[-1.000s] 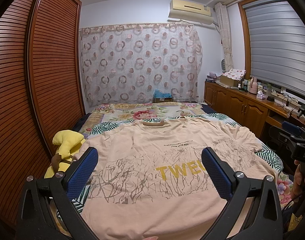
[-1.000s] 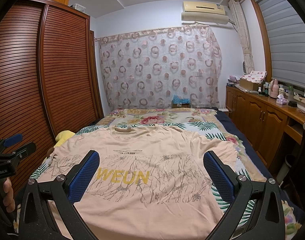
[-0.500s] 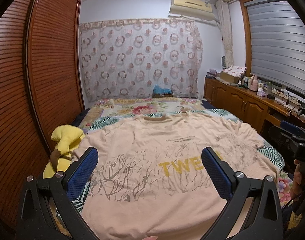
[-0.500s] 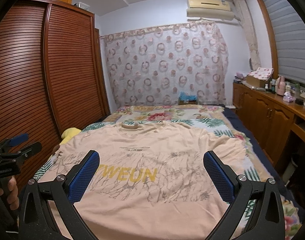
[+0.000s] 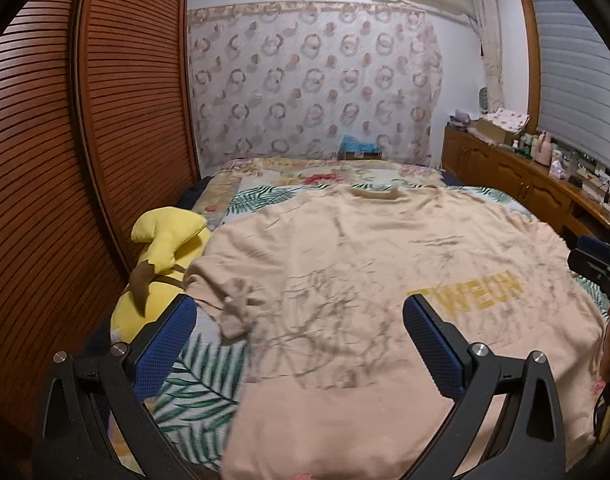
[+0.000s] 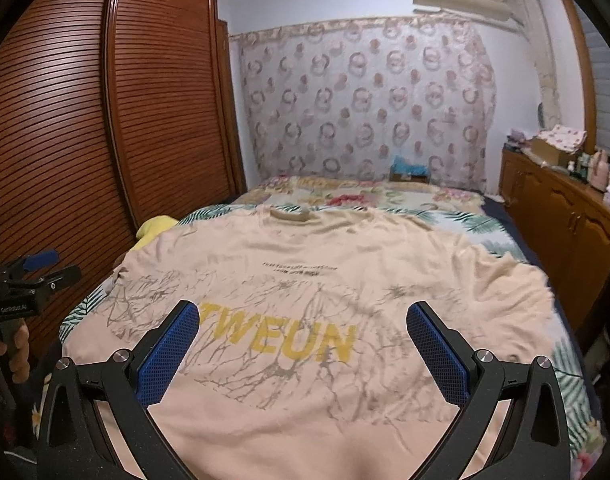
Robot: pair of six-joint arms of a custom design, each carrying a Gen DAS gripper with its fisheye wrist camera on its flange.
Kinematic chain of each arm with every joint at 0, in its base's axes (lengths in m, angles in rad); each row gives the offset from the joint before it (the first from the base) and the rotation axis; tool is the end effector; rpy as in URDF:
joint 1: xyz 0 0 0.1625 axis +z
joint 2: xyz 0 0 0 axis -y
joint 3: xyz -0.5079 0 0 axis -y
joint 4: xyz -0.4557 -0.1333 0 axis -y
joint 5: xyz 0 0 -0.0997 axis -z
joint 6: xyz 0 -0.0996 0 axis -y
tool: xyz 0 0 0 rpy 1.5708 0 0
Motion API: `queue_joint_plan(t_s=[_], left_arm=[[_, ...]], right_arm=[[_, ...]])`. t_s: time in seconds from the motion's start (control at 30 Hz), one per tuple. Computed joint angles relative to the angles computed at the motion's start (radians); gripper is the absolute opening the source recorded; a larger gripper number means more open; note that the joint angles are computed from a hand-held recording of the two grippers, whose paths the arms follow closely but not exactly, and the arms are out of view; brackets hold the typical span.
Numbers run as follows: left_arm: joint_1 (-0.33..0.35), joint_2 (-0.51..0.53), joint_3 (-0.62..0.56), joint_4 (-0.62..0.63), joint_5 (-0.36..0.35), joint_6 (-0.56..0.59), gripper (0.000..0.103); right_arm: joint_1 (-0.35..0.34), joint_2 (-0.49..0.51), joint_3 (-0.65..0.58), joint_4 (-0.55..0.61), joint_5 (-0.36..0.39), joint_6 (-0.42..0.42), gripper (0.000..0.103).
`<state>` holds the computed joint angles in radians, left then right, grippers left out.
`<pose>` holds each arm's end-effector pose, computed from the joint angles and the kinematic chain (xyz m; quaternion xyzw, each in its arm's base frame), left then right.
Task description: Fold small clothes
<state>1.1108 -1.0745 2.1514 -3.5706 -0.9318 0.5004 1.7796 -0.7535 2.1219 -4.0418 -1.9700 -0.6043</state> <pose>-0.0856 -0.6069 0.2391 0.2687 0.8186 -0.4170 0.2897 0.2146 -0.5565 0.1112 0.2348 -0.8079 0.4702 0.2665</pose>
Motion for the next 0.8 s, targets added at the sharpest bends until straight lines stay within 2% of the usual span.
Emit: queue_joint_plan(t_s=[0.23, 0.5, 0.57, 0.7, 0.8], left_arm=[[0.059, -0.007, -0.054, 0.090, -0.028, 0.014, 0.103], [0.114, -0.008, -0.152, 0.246, -0.032, -0.015, 0.103], [0.134, -0.006, -0.193, 0.322, -0.050, -0.043, 0.099], [0.171, -0.006, -0.261, 0.480, -0.102, -0.142, 0.079], [0.199, 0.022, -0.328, 0.575, -0.097, -0.210, 0.070]], right_arm=[[-0.024, -0.033, -0.017, 0.140, 0.044, 0.003, 0.103], [-0.039, -0.061, -0.068, 0.314, 0.027, 0.009, 0.102], [-0.038, -0.065, -0.083, 0.348, 0.021, 0.007, 0.102], [-0.032, -0.057, -0.112, 0.373, 0.003, -0.007, 0.102], [-0.026, -0.041, -0.130, 0.374, -0.006, -0.008, 0.102]])
